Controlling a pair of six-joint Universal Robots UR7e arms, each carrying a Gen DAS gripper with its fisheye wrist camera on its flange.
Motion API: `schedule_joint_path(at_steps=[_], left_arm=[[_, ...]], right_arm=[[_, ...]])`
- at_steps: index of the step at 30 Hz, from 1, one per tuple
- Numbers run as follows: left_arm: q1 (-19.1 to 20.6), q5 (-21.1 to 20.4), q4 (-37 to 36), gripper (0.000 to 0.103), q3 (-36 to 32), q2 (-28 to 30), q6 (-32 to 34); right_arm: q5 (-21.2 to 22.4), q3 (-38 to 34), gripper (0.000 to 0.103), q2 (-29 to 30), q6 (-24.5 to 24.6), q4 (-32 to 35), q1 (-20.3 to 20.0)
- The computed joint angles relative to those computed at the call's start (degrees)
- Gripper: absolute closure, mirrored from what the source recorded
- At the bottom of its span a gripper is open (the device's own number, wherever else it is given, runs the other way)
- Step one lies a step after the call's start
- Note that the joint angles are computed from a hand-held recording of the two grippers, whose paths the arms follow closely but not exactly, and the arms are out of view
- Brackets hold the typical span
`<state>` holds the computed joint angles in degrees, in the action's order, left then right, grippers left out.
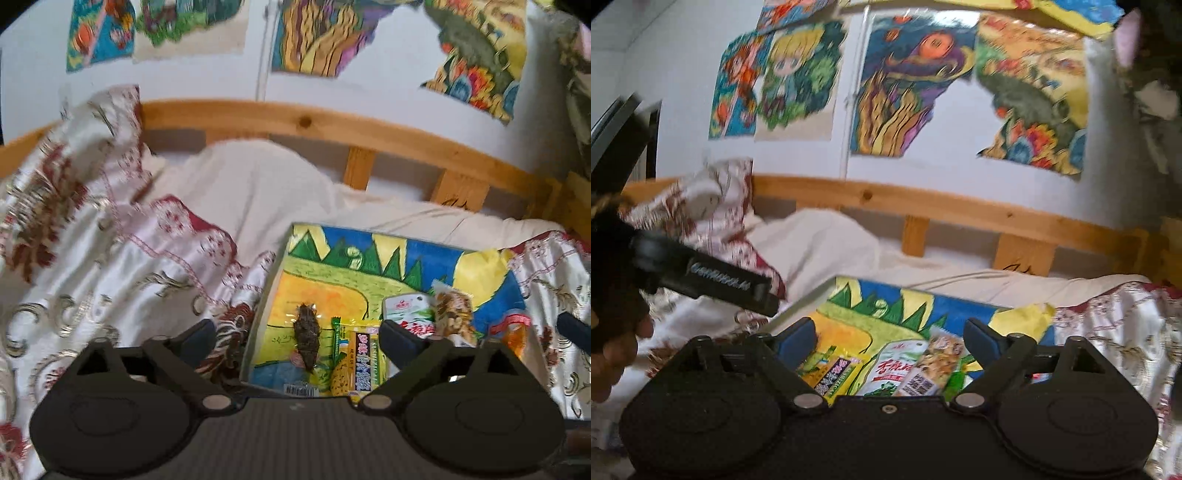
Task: Organize snacks
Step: 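Pull both tools back from the tray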
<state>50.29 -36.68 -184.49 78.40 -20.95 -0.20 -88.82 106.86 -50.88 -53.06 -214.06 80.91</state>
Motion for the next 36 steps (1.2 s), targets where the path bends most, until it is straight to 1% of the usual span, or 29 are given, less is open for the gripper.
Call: schedule_joint_path(at_steps=[2,4,8,12,17,21,24,30,36], left_arm=[[-1.3,1.0,-3.8,0.001,2.1,-0.7,1.8],[-2.7,1.6,-7.3,0.001,4.5,-1.5,2.4],[-5.2,2.0,-11.3,0.001,9.5,-3.3,0.2],[-7.7,3.3,-16.8,0.001,14.3,-4.2,-0.1],[-10.7,5.3,-19.5,0.001,20.0,-5.3,-1.7],[-12.9,7.7,-22.3,0.001,23.9,-5.6,-2.0],[-14.4,9.4,-23.6,0.001,26.3,-5.8,-2.8],[-16.7,11.8,-23.7,0.001,31.4,-6.9,-6.6],[-18.0,13.1,-19.1,0.001,35.5,-8.2,-13.0]], right_arm=[[0.7,2.4,0.009,-2.4,0.7,-0.8,-0.1],[1.3,4.8,0.007,-4.8,0.9,-1.8,-0.1],[1.8,9.1,0.004,-9.1,0.0,-4.1,-0.2],[2.5,12.8,0.002,-13.2,-0.3,-5.7,-0.7],[3.6,17.5,0.001,-18.1,0.1,-5.9,-1.8],[4.0,21.4,0.001,-20.9,0.6,-6.6,-2.8],[4.4,24.1,0.001,-22.5,1.0,-7.3,-3.8],[4.9,28.8,0.001,-24.5,1.7,-9.0,-5.5],[3.7,31.7,0.001,-25.7,2.9,-9.4,-6.4]])
